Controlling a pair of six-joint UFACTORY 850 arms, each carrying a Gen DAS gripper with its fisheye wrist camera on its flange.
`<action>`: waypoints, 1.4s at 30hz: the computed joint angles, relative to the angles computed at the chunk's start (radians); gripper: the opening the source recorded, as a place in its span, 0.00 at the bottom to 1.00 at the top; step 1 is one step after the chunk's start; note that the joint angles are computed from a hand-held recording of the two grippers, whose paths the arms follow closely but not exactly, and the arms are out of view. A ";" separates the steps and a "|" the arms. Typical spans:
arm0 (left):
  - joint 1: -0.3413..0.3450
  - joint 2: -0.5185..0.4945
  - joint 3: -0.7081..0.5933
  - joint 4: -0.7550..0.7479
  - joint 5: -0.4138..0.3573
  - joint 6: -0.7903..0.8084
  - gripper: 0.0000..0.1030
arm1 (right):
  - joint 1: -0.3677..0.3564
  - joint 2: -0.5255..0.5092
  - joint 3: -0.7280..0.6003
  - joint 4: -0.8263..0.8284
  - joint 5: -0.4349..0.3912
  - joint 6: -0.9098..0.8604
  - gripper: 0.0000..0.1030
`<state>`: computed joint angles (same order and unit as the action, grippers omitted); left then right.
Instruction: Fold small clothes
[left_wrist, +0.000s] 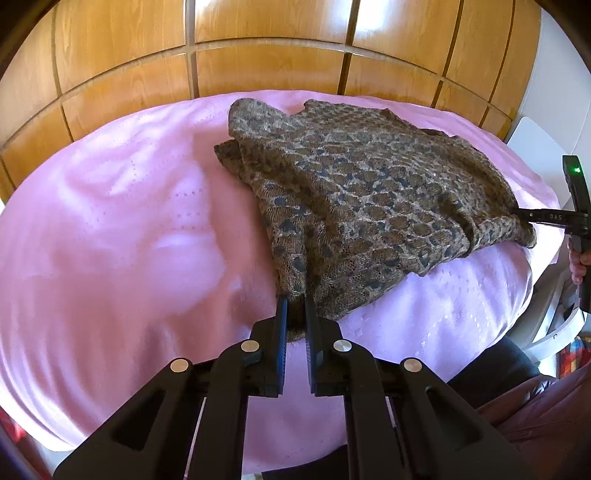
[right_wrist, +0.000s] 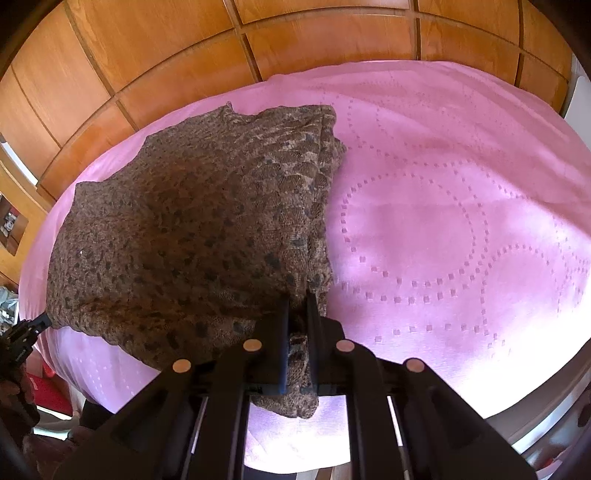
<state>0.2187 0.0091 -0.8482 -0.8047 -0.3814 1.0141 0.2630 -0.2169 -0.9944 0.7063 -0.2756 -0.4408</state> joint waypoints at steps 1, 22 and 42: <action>0.001 -0.003 0.000 0.002 -0.003 -0.005 0.07 | -0.003 -0.003 -0.004 0.013 -0.006 -0.013 0.08; 0.068 -0.240 -0.388 -0.287 -0.269 0.023 0.56 | 0.005 -0.307 -0.519 0.161 -0.186 -0.129 0.38; -0.112 -1.020 -1.439 0.118 -0.583 -0.609 0.05 | 0.019 -0.817 -1.239 -0.045 -0.455 0.124 0.04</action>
